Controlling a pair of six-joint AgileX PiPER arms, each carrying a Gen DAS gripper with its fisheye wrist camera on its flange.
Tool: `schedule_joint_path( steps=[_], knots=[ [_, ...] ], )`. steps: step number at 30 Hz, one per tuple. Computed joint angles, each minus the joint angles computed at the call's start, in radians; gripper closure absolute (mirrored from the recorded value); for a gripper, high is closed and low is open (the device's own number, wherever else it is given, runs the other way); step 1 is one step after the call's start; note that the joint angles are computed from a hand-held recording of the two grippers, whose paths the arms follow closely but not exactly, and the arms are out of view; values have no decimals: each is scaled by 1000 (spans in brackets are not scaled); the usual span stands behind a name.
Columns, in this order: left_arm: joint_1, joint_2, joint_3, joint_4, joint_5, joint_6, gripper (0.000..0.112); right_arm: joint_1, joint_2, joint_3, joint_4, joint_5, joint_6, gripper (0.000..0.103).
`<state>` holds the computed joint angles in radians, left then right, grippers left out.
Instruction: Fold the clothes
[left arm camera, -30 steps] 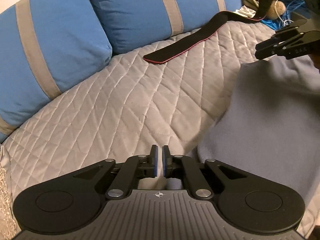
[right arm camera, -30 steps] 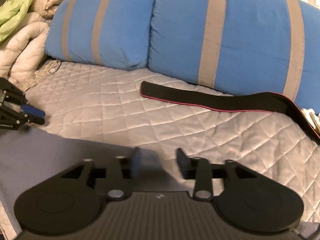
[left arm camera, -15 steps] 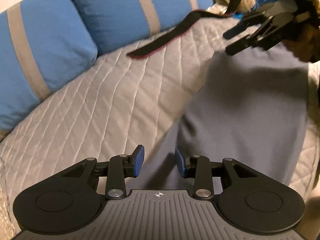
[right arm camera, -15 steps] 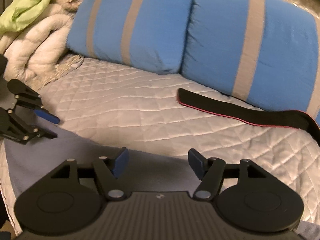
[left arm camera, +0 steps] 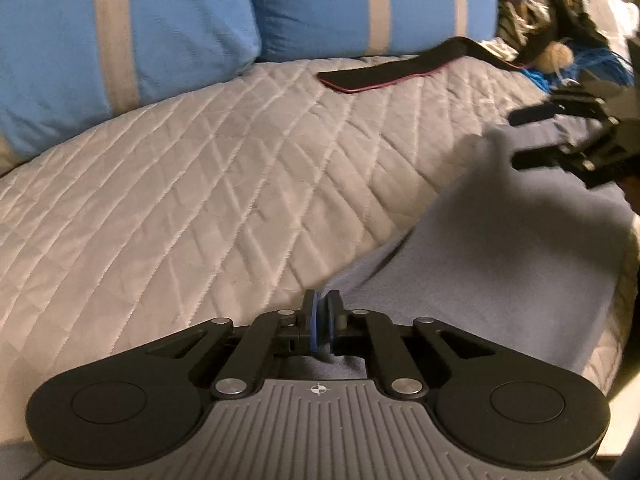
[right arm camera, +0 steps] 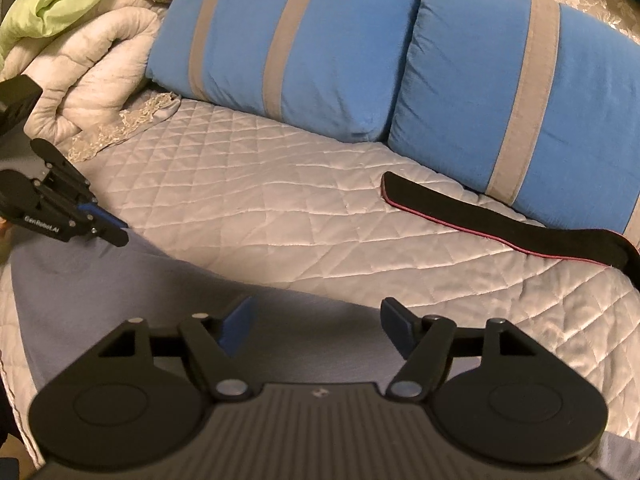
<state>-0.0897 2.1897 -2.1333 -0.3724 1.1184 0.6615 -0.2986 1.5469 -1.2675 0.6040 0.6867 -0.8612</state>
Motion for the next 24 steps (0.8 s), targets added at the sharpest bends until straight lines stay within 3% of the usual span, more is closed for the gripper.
schedule_joint_path(
  steps=[2,5,7,9,11,13,15,20,24],
  knots=[
    [3,11,-31,20,15,-49,94,10,-10,11,-4,-7,8,20],
    [-2,10,-51,78,10,-138,88,30,-28,33,-15,-20,16,18],
    [-39,-7,-45,238,-22,-270,89,44,-39,46,-24,-29,22,17],
    [-69,-40,19,437,-105,-389,89,58,-49,57,-33,-38,27,16],
    [-65,-49,19,515,-101,-460,89,73,-58,64,-50,-49,43,15],
    [-26,-50,-20,468,-56,-478,88,88,-66,68,-71,-59,70,14],
    [1,-79,-1,448,-58,-501,85,110,-72,70,-100,-69,108,13],
    [48,-166,94,452,-86,-561,62,164,-92,78,-141,-85,169,13],
    [125,-194,96,420,-51,-654,60,196,-118,99,-134,-90,157,11]
  ],
)
